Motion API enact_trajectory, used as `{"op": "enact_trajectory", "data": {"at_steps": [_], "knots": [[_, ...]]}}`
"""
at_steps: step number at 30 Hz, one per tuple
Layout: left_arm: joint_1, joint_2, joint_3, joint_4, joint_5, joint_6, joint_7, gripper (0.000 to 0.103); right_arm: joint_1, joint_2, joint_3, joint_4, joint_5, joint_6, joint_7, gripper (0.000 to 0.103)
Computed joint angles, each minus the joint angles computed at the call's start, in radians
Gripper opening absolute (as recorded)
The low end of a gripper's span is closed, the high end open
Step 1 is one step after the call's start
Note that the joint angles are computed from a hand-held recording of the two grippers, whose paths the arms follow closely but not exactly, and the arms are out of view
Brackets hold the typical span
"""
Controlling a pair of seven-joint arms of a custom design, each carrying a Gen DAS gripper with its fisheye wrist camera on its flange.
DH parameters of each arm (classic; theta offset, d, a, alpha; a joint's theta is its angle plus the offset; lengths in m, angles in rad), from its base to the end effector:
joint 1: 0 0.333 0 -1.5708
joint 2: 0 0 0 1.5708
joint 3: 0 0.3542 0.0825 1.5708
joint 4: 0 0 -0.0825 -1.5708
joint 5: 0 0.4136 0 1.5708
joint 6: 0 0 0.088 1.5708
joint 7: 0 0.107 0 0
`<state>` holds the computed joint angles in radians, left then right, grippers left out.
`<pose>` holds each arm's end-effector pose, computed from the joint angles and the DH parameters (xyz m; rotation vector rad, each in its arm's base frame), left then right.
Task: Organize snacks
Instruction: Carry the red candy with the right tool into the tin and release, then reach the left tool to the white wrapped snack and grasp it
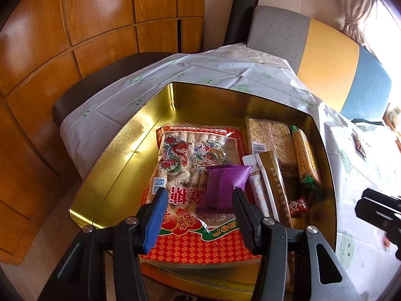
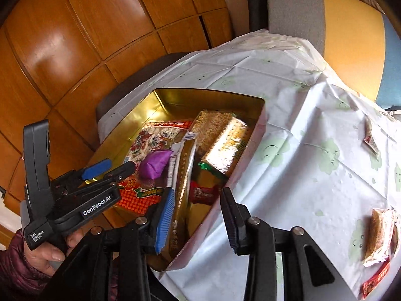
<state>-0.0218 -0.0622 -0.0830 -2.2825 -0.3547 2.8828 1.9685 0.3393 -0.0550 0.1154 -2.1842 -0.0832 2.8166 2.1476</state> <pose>0.5715 -0.0406 0.4741 -1.6759 2.0324 -0.7489 0.5307 0.2652 0.5148 -1.7074 1.7961 -0.3090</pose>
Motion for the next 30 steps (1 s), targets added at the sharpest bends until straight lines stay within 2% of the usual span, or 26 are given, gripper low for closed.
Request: {"op": "enact_trajectory", "data": {"at_steps": [7,12,21,26,28,30], "knots": [[-0.022,-0.021,0.000,-0.016,-0.031,0.017,0.056,0.054,-0.073,-0.122,0.027,-0.098,-0.236,-0.080,0.223,0.039],[-0.037,-0.034,0.000,-0.023,-0.032,0.022,0.073,0.054,-0.131,-0.215,0.042,-0.174,-0.307,-0.143,0.300,0.040],[-0.063,-0.054,0.000,-0.036,-0.021,0.034,0.090,0.054,-0.229,-0.417,0.039,-0.301,-0.362,-0.310,0.316,0.040],[-0.079,-0.066,-0.001,-0.043,-0.009,0.042,0.098,0.054,-0.307,-0.495,0.038,-0.358,-0.405,-0.404,0.330,0.041],[-0.089,-0.072,0.000,-0.045,-0.011,0.045,0.109,0.054,-0.347,-0.521,0.040,-0.392,-0.434,-0.414,0.373,0.041],[-0.102,-0.078,0.002,-0.048,-0.018,0.051,0.125,0.054,-0.370,-0.541,0.019,-0.423,-0.407,-0.418,0.427,0.041]]}}
